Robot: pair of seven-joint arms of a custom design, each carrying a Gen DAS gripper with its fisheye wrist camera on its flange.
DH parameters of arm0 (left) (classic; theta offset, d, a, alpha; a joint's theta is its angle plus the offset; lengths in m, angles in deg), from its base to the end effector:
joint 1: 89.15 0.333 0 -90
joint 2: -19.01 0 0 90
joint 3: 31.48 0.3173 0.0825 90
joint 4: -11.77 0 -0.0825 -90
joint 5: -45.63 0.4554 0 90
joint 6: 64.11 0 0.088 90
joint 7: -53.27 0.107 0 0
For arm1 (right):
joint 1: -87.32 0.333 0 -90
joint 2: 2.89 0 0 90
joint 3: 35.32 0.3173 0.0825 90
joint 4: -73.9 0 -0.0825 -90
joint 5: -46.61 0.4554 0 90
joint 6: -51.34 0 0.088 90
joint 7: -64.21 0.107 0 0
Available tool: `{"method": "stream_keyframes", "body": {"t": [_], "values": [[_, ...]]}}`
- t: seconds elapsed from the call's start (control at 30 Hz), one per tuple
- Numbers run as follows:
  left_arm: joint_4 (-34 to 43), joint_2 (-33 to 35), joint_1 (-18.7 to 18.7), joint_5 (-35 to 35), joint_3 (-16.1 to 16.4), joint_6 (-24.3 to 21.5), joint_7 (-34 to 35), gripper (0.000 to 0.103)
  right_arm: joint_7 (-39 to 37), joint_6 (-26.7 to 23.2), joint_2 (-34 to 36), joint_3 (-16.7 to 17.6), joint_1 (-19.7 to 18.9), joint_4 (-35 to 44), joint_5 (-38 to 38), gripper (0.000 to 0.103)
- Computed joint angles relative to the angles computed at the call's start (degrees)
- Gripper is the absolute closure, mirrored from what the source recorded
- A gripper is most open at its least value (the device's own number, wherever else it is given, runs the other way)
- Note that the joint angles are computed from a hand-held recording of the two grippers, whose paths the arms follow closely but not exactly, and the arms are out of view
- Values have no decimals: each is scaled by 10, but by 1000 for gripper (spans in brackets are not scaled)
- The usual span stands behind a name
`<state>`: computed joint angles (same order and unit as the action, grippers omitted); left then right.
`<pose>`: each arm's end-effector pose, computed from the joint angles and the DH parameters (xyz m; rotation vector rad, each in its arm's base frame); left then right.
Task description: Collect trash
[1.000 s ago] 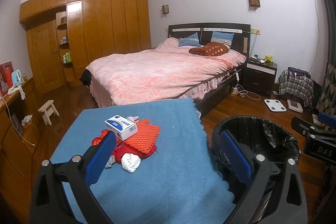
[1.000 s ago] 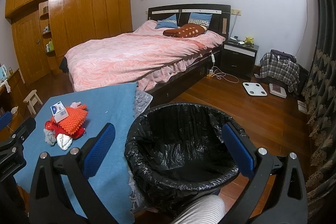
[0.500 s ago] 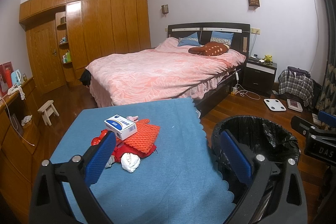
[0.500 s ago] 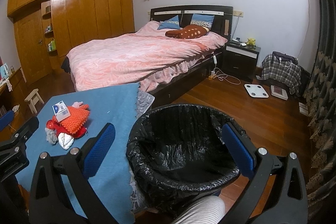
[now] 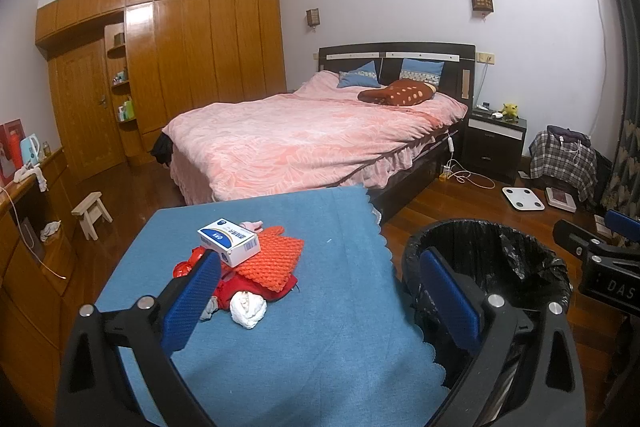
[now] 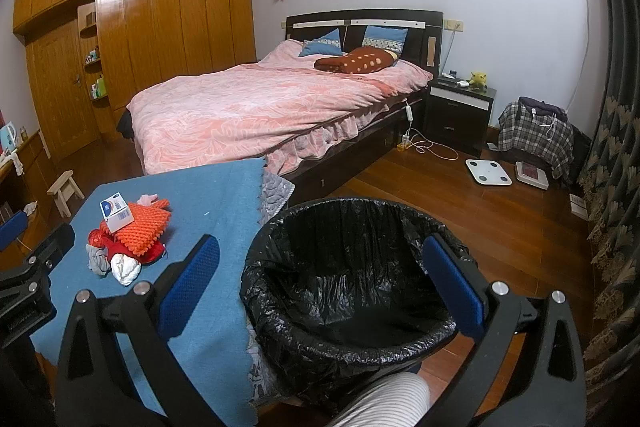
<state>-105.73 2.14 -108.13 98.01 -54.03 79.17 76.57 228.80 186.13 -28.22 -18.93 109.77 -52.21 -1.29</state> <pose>0.4253 -0.4146 0.6211 -1.4341 1.6671 -0.9330 0.4152 0.3455 0.6067 -1.4830 1.7645 -0.9329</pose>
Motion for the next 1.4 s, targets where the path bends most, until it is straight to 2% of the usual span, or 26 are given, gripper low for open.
{"method": "stream_keyframes", "body": {"t": [0.83, 1.17, 1.4], "values": [[0, 0, -1, -3, 1, 0, 3, 6, 1, 1, 0, -1, 0, -1, 1, 4], [3, 9, -3, 8, -7, -7, -17, 6, 4, 2, 17, 4, 3, 11, -6, 4], [-11, 1, -1, -1, 6, 8, -12, 6, -5, 11, 32, -1, 5, 25, -8, 4]]}}
